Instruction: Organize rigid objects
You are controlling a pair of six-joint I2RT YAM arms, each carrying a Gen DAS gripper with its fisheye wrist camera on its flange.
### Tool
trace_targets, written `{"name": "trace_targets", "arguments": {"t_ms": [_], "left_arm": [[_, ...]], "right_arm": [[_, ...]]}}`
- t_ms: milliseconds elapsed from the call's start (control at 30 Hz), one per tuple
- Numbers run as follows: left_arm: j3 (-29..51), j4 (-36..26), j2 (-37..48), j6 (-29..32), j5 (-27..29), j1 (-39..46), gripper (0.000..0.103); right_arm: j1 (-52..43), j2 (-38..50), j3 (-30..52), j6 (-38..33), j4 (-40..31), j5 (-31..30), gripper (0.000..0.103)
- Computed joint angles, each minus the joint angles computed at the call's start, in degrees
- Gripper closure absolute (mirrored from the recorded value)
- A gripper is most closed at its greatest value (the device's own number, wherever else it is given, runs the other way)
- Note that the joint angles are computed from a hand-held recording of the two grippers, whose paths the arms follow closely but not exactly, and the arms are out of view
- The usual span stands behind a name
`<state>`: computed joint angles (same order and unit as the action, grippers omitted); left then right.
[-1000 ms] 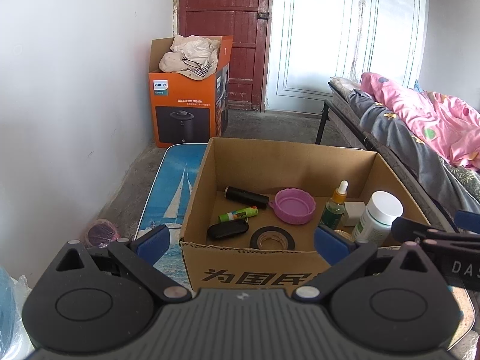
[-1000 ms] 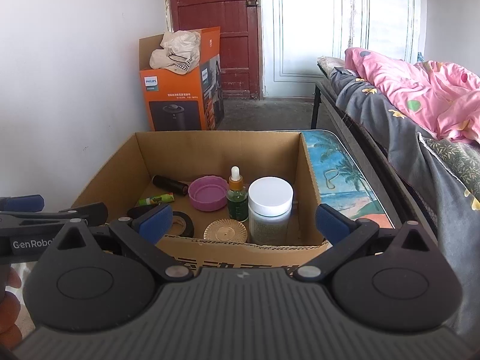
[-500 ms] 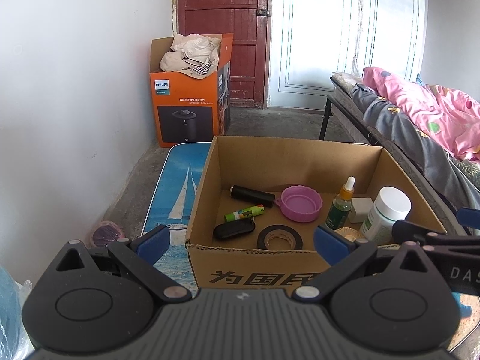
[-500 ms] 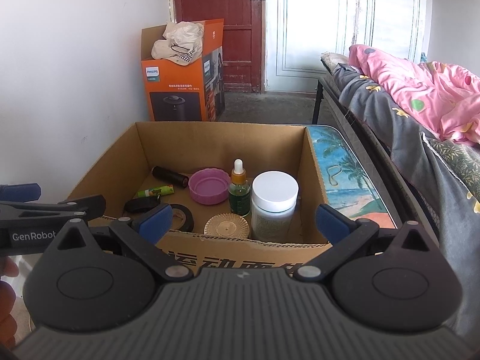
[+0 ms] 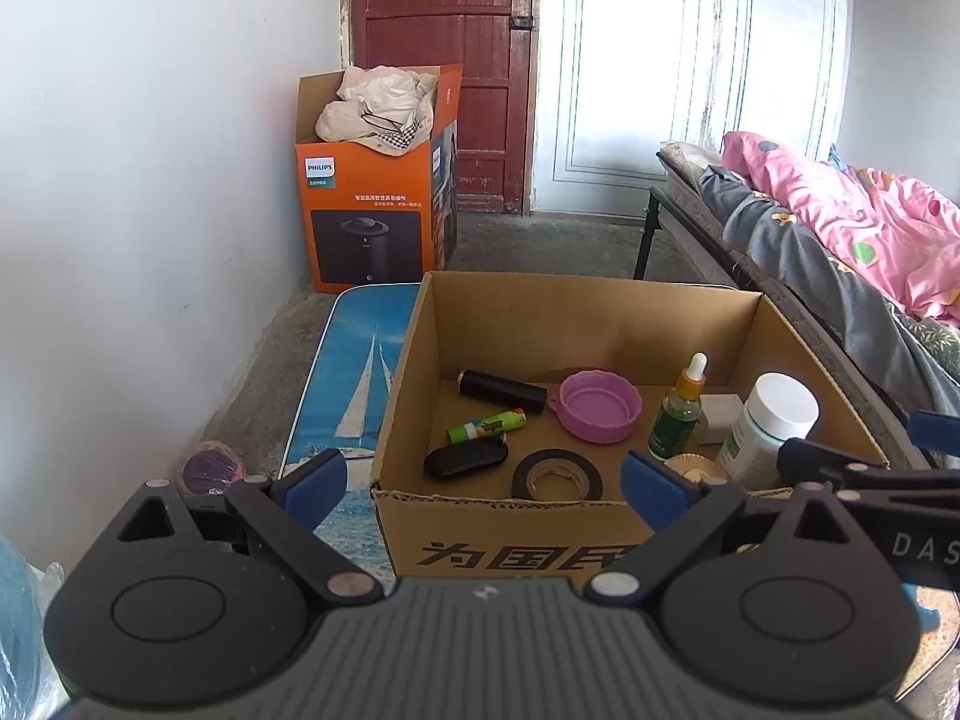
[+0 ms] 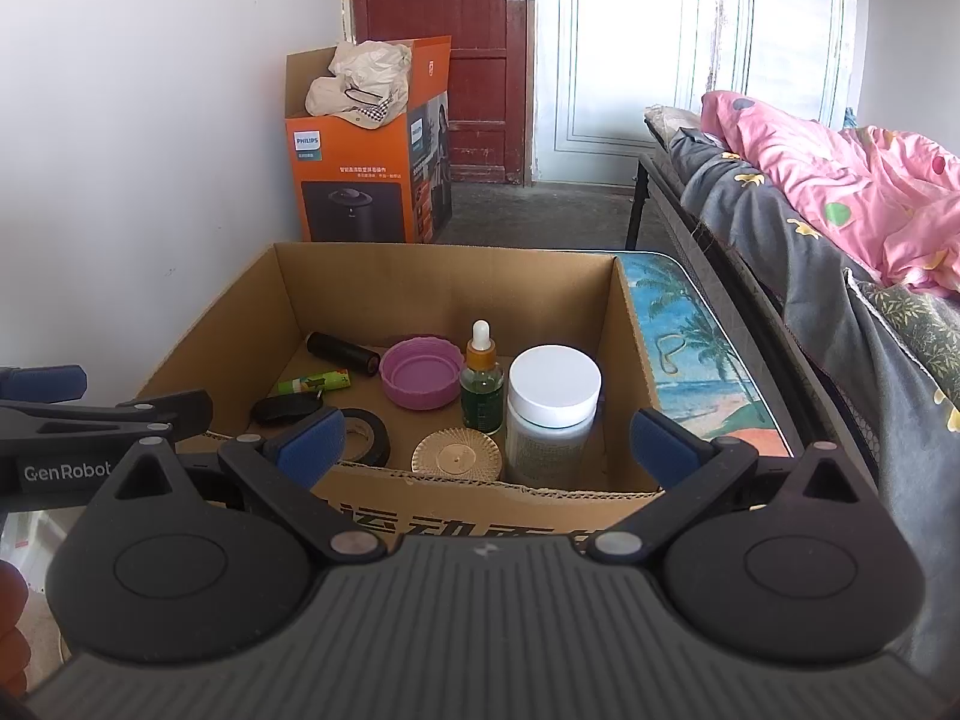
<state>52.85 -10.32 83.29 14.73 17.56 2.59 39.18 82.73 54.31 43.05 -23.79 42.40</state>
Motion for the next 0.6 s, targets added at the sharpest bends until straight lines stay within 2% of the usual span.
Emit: {"name": "trace_targets", "arguments": {"t_ms": [600], "left_arm": [[0.3, -0.4, 0.4, 0.2, 0.6, 0.3, 0.005]], "right_arm": [[-0.2, -0.3, -0.1, -0.1, -0.3, -0.2, 0.001]]}}
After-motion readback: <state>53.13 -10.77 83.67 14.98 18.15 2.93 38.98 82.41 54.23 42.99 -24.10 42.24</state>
